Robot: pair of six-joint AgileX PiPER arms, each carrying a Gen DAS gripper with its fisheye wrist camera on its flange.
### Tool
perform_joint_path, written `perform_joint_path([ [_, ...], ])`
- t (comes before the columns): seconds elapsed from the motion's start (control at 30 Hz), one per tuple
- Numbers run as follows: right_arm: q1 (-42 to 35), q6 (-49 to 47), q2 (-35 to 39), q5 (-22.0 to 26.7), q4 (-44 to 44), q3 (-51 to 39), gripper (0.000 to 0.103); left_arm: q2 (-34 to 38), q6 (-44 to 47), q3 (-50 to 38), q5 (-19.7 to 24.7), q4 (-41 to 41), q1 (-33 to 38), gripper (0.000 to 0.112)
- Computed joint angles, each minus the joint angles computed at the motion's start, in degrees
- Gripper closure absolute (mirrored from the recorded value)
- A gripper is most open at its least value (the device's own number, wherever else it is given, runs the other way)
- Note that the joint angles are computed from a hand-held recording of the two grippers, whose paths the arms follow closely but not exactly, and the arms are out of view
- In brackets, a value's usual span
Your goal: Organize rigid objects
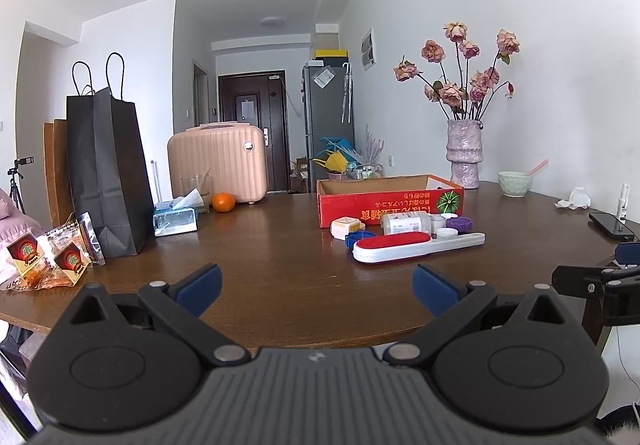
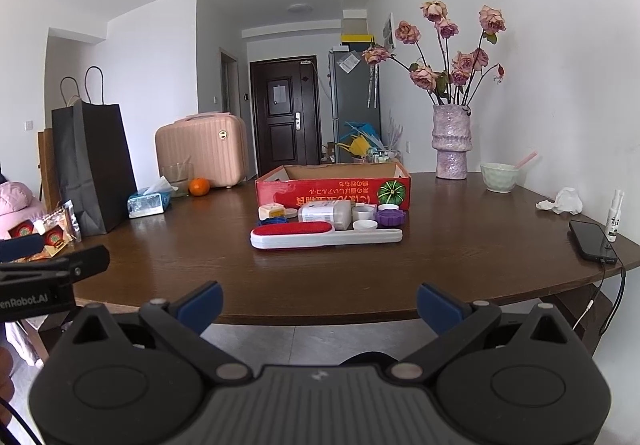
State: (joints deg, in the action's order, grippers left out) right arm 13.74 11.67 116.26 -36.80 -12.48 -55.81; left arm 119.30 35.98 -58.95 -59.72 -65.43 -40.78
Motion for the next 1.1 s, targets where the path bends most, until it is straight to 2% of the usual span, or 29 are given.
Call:
perform_joint_path([
  [0.67, -0.2, 0.9, 0.6, 1.6, -0.4, -1.2, 0.000, 0.7, -0.3, -0.6, 1.4, 1.4, 0.9, 0.009],
  [0.73, -0.5, 1.4, 1.1, 1.6, -0.5, -2.5, 0.000, 1.6, 0.5, -1.8, 1.2, 0.7, 1.2, 0.009],
  [0.8, -0.9, 3.2, 2.2, 2.5, -0.8, -5.2, 0.000, 3.0, 1.7, -3.9, 2.8, 3.5, 3.1, 0.009],
  [0.87, -1.2, 3.8, 4.1, 4.5, -0.3, -9.3, 0.000, 4.3, 5.6, -7.7, 6.9, 3.8, 5.4, 0.009],
  [0.97, -1.4, 2.7, 8.1, 8.3, 1.8, -16.8, 0.000, 6.8, 7.0, -12.8, 10.6, 5.3, 8.6, 0.009],
  [1.03, -1.7, 3.3, 11.5, 13.7, 1.4, -24.0, 0.000, 9.6, 12.7, -18.4, 12.2, 2.0, 10.1, 0.009],
  [1.1, -1.9, 3.8, 15.4, 19.4, 0.5, -32.1, 0.000, 11.8, 13.1, -22.6, 16.0, 4.2, 12.9, 0.009],
])
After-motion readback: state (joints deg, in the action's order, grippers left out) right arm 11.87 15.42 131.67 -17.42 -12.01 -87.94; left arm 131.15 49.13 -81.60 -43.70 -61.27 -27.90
